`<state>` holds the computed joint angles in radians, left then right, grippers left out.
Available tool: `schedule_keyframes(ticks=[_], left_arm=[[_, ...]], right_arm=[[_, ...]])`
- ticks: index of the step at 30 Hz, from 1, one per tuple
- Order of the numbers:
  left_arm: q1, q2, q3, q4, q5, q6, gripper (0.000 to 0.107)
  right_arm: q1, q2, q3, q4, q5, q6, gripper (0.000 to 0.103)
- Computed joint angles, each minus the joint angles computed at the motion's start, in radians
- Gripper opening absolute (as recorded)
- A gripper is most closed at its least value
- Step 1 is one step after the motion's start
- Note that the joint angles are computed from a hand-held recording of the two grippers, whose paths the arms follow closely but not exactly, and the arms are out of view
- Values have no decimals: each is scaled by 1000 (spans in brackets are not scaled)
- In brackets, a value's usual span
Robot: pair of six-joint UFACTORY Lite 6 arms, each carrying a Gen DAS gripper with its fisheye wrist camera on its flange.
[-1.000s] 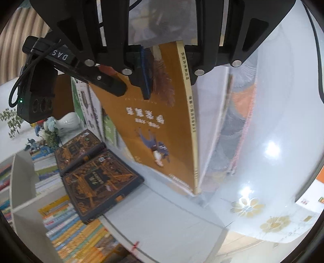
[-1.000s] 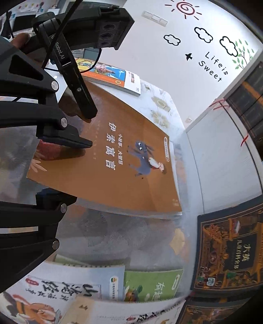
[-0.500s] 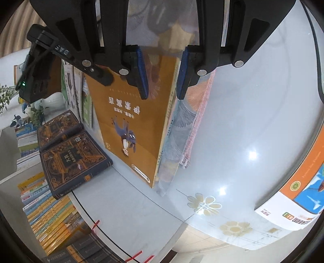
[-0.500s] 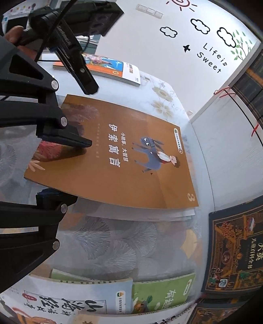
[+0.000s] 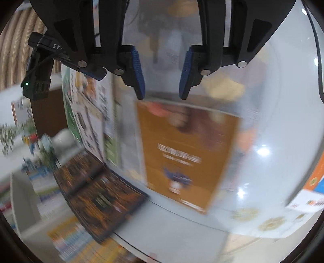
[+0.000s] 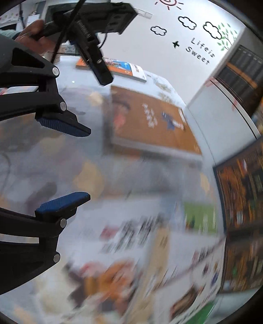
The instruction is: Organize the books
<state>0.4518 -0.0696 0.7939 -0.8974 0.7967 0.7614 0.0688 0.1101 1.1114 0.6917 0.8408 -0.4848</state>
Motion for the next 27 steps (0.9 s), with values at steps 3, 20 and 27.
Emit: schedule_keyframes(ticks=[3, 20, 27], left_arm=[[-165, -51, -29, -4, -34, -83, 51], [-985, 275, 397, 344, -306, -887, 51], [-1023, 483, 711, 666, -233, -1233, 51]], right_arm=[[-149, -110, -111, -41, 52, -71, 55], [-844, 148, 254, -119, 429, -417, 56], [-828, 402, 652, -96, 478, -364, 56]])
